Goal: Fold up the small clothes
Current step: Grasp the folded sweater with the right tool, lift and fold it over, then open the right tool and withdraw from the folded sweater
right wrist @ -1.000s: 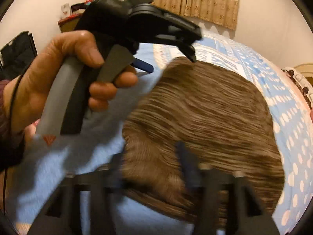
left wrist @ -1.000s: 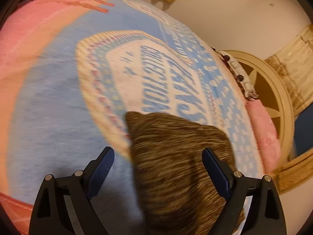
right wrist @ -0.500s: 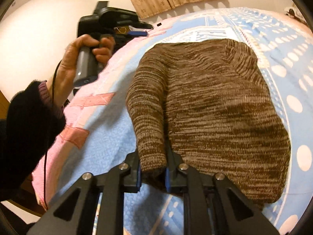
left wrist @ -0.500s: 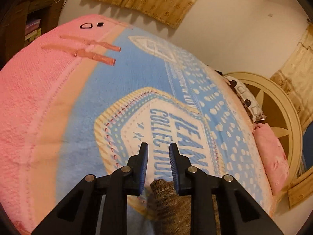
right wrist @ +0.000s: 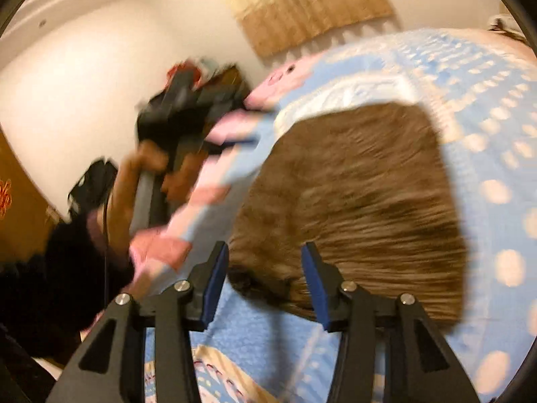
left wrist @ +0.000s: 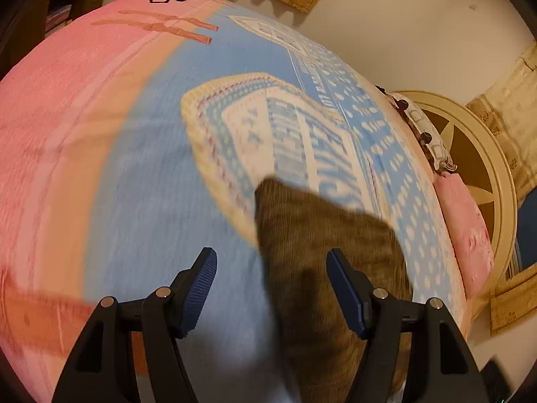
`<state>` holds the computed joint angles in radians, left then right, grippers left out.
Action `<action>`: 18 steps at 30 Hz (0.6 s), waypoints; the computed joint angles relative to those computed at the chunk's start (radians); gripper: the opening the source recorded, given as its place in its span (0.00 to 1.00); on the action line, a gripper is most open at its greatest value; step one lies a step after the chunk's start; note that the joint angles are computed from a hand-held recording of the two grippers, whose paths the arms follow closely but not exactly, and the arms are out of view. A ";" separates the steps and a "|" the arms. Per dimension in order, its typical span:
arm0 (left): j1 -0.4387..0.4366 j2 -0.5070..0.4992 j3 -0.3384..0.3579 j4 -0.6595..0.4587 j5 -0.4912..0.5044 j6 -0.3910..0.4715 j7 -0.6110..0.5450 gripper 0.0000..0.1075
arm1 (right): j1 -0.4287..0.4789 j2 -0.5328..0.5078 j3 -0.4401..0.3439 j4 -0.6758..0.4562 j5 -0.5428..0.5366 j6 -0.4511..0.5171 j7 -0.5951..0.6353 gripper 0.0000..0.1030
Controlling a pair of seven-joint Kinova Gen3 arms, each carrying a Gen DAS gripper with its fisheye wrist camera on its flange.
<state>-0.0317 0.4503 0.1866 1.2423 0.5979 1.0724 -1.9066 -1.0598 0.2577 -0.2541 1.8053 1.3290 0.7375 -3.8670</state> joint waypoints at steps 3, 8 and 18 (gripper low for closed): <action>-0.068 -0.058 0.027 0.127 0.107 0.027 -0.083 0.64 | -0.123 -0.066 0.079 0.064 -0.054 0.122 -0.066 0.58; -0.110 -0.131 0.107 0.296 0.135 0.041 -0.231 0.64 | -0.239 -0.104 0.125 0.113 -0.146 0.325 -0.252 0.62; 0.121 -0.356 -0.081 0.502 -0.110 -0.180 -0.300 0.65 | -0.064 -0.080 -0.100 0.069 -0.224 0.424 -0.260 0.62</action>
<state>0.0888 0.0939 0.1059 1.7441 0.4876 0.8921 -2.2067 -1.1241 0.1773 -0.3541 1.8740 1.1055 1.1615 -4.1273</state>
